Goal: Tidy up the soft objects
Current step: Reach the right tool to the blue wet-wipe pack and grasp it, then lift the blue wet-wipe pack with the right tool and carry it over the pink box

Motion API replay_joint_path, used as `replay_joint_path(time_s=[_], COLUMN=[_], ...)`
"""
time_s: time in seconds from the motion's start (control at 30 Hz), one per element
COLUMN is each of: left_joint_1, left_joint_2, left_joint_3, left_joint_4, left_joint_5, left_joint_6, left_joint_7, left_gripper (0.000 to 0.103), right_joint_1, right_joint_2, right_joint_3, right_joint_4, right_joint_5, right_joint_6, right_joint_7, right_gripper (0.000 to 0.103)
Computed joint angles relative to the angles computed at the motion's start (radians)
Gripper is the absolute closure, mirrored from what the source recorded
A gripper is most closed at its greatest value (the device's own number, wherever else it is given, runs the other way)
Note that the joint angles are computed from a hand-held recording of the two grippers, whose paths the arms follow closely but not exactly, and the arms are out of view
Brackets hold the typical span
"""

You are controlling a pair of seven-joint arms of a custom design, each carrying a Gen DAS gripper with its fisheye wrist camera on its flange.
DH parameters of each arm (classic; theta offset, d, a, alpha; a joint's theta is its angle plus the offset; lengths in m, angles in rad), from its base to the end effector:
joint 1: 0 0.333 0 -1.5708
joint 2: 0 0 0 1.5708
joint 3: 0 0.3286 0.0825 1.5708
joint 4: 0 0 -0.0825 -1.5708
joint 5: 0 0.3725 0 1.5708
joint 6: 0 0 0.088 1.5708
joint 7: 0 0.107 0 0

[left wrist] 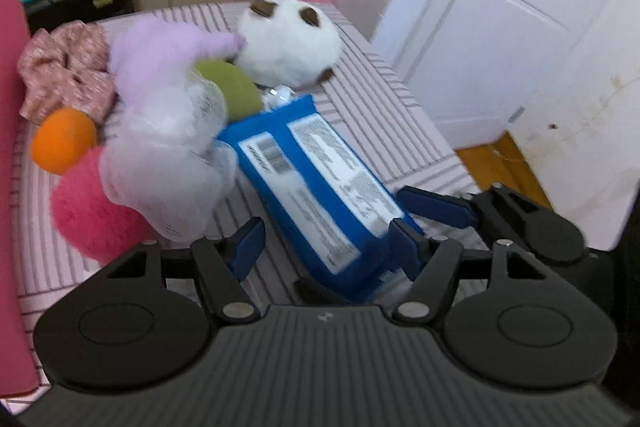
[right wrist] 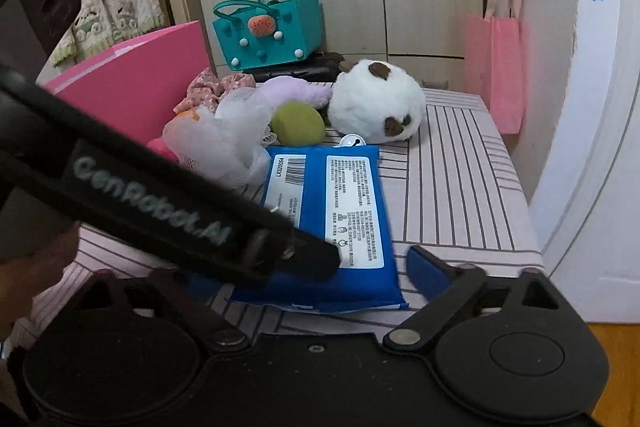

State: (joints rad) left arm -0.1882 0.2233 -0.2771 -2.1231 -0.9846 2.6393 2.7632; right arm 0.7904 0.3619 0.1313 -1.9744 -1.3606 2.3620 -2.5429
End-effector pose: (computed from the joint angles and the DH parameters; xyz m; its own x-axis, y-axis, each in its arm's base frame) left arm 0.5335 -0.2384 0.3516 -0.7623 -0.5923 0.2609 -0.6152 0.5378 -0.5764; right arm 0.3862 0.4812 0.3162 -0.1829 -0.9773 -0.1070 -0.6062 0.1978 -0.7703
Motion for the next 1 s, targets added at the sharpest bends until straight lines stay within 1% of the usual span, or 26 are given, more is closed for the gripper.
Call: replay_joint_path(time_s=[0.03,0.07,0.17,0.2,0.27,0.33,0.37,0.4,0.43,0.5,0.67,0.83,0.87,0.93,1.0], left_joint_1=[-0.003,-0.007,-0.008,-0.006,0.003,0.003,0.004,0.0,-0.002,-0.014,-0.032,-0.042,-0.045,-0.049,-0.044], left_joint_2=[-0.004,-0.001,0.0,0.001,0.0,-0.006,-0.009,-0.009,-0.013,-0.018,-0.045,-0.099,-0.112,-0.135,-0.161], left_joint_3=[-0.007,-0.014,-0.03,-0.033,-0.04,-0.049,-0.052,-0.052,-0.049,-0.041,-0.023,-0.016,-0.011,0.002,0.017], left_joint_4=[-0.011,-0.017,-0.027,-0.027,-0.026,-0.036,-0.041,-0.042,-0.047,-0.052,-0.074,-0.122,-0.133,-0.149,-0.164], left_joint_5=[-0.027,-0.053,-0.117,-0.137,-0.188,-0.277,-0.326,-0.364,-0.391,-0.408,-0.389,-0.442,-0.438,-0.396,-0.362], left_joint_6=[0.037,0.071,0.111,0.11,0.078,0.106,0.112,0.119,0.119,0.121,0.11,0.111,0.107,0.097,0.067], left_joint_7=[0.022,0.045,0.108,0.125,0.177,0.27,0.324,0.361,0.391,0.41,0.398,0.473,0.477,0.438,0.407], left_gripper=[0.035,0.035,0.036,0.036,0.039,0.048,0.05,0.054,0.055,0.056,0.056,0.056,0.056,0.057,0.057], right_joint_1=[0.004,0.006,0.015,0.017,0.021,0.026,0.027,0.028,0.028,0.024,0.034,0.049,0.053,0.054,0.056], right_joint_2=[0.004,0.007,0.012,0.012,0.013,0.011,0.006,0.0,-0.004,-0.008,0.0,-0.016,-0.017,-0.022,-0.026], right_joint_3=[0.002,0.003,0.005,0.004,0.003,0.001,0.0,-0.001,0.001,0.005,0.015,0.024,0.028,0.034,0.039], right_joint_4=[0.007,0.012,0.02,0.02,0.022,0.019,0.012,0.003,-0.003,-0.004,0.017,0.01,0.014,0.02,0.029], right_joint_5=[0.008,0.019,0.034,0.033,0.032,0.024,0.014,0.004,0.0,0.003,0.038,0.046,0.053,0.073,0.087], right_joint_6=[-0.016,-0.026,-0.045,-0.048,-0.055,-0.059,-0.057,-0.057,-0.058,-0.061,-0.098,-0.122,-0.131,-0.133,-0.133], right_joint_7=[-0.016,-0.033,-0.054,-0.052,-0.048,-0.027,-0.006,0.017,0.032,0.043,0.036,0.061,0.06,0.062,0.057], right_gripper=[0.018,0.018,0.023,0.023,0.026,0.028,0.029,0.031,0.033,0.034,0.037,0.039,0.039,0.039,0.039])
